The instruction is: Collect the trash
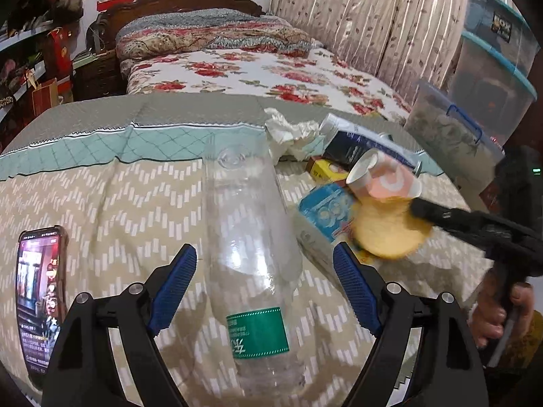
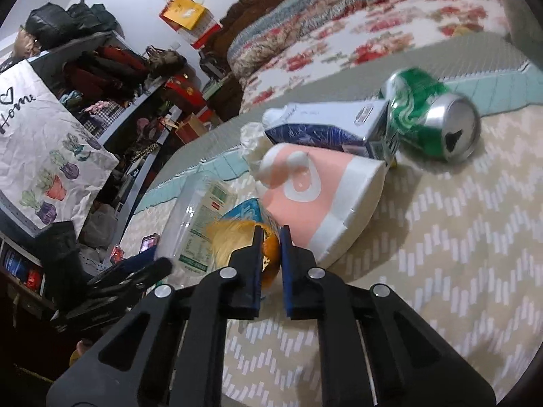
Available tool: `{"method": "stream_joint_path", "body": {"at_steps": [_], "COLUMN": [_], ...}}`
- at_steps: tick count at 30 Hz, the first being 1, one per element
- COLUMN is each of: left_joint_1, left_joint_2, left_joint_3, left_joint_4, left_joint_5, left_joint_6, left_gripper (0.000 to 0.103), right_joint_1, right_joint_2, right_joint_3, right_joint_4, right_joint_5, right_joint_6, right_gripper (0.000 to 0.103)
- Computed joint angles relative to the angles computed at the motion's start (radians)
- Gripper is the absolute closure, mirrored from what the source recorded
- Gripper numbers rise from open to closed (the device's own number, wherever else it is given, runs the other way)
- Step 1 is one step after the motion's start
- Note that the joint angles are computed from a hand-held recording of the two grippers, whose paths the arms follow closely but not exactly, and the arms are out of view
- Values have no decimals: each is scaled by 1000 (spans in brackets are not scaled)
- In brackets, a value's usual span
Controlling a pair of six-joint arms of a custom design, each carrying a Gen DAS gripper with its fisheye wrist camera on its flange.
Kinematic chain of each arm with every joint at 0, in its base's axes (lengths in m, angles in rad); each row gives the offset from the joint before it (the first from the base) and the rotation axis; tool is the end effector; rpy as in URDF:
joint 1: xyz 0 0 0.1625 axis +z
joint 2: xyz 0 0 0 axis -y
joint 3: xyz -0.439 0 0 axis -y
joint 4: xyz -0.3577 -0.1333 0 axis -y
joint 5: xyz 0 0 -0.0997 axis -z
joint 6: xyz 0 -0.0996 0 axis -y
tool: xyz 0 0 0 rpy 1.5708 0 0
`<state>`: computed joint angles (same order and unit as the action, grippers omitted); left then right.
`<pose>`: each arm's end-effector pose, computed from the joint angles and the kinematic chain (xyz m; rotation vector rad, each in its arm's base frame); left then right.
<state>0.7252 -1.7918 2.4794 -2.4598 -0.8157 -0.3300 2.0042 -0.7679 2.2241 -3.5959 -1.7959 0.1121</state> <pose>-0.0851 -0.3448 0.3127 0.5435 2.4563 -0.7642 0.3078 -0.4008 0.0840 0.3747 -2.9204 0.9182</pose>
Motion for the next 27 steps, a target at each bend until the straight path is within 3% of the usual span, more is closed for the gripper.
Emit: {"method": "stream_joint_path", "body": {"at_steps": [2, 3, 10, 15, 22, 27], "left_joint_1": [-5, -10, 6, -50, -151, -193], "left_joint_2": [12, 12, -59, -120, -159, -149], "left_joint_3": [9, 15, 8, 10, 7, 10], "left_joint_4": [-3, -1, 28, 82, 111, 80], "left_joint_5": [27, 47, 7, 14, 7, -38], "left_joint_6": [-2, 1, -20, -63, -81, -50], "left_gripper": [41, 42, 43, 43, 43, 43], "right_joint_1": [4, 4, -25, -58, -65, -88], "right_joint_2": [-13, -20, -79, -94, -86, -72], "right_joint_3": [38, 52, 230, 311, 311, 319], "right_joint_4": [-45, -59, -207, -281, -268, -272], "right_joint_5": [-13, -17, -96, -124, -105, -68], "right_joint_6": [5, 8, 64, 103, 110, 153], "right_gripper": [92, 92, 92, 92, 88, 88]}}
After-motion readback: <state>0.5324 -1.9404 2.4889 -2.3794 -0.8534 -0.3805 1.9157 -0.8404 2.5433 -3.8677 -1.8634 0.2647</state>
